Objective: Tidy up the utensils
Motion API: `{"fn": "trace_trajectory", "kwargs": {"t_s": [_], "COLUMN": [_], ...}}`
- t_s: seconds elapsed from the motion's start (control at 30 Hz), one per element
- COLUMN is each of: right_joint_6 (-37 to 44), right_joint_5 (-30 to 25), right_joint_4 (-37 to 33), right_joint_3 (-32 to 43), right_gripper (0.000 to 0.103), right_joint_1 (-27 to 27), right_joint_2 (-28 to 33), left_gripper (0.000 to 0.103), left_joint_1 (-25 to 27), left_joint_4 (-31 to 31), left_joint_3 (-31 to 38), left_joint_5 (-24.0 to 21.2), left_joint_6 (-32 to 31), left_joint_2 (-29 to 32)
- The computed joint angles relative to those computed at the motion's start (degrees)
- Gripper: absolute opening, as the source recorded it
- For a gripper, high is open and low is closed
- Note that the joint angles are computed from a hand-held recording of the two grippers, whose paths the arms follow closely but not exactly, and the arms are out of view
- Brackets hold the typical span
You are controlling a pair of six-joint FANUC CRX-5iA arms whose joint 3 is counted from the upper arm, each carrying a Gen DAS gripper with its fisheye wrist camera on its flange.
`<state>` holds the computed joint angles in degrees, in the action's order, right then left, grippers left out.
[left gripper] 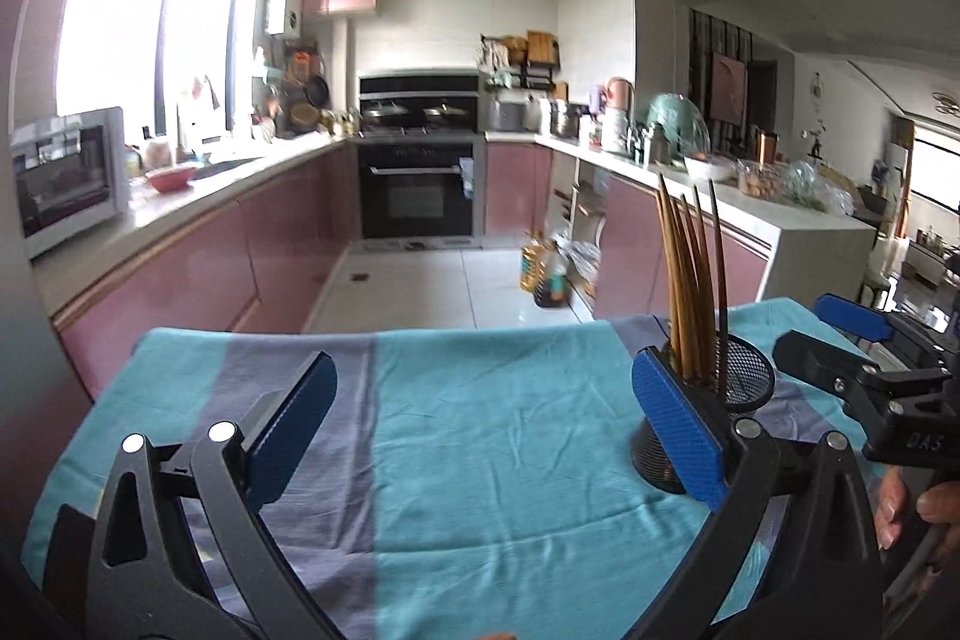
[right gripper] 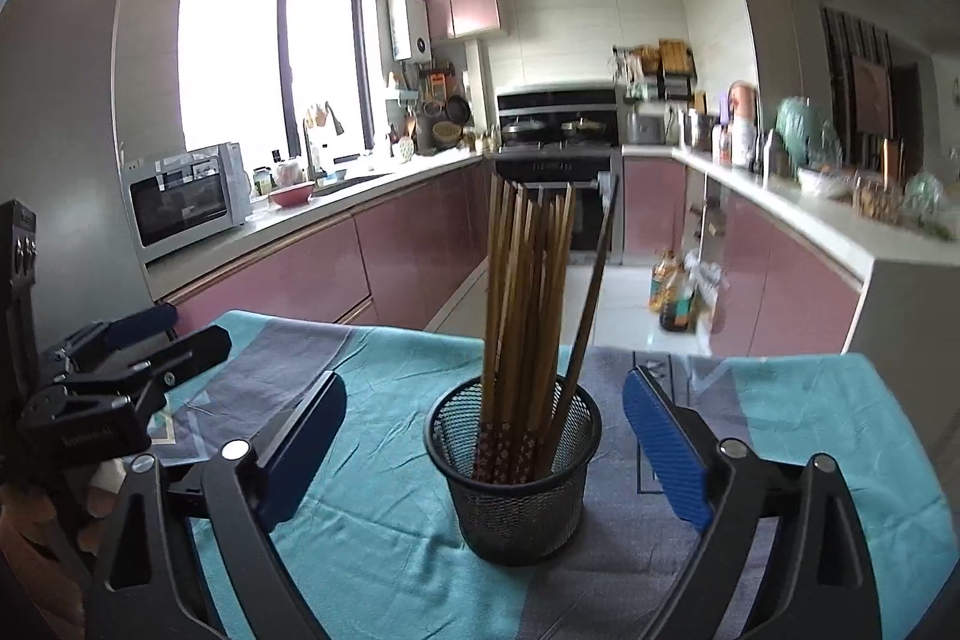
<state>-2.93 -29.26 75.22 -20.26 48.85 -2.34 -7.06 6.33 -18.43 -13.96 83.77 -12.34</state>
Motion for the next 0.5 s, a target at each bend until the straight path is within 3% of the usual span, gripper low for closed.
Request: {"fn": "trace_trajectory", "kwargs": {"t_s": [0.13,0.5], "right_joint_6": [-5.44,-8.49], "right_joint_5": [-2.43,-8.74], "right_joint_4": [6.89,8.79], "right_joint_3": [-1.94,-2.94], "right_gripper": [0.096,0.096], "right_joint_1": [0.96,4.5], "right_joint_2": [-0.84,-0.93], "left_gripper": [0.097,0.097], "left_joint_1": [0.74,1.72], "left_joint_4": [-4.04,-9.78], "left_joint_3": [-1.79,-4.44], "left_joint_5": [0.21,-0.77], "left_joint_6": [3.41,9.68], "left_joint_2": [-3.51,-9.51]}}
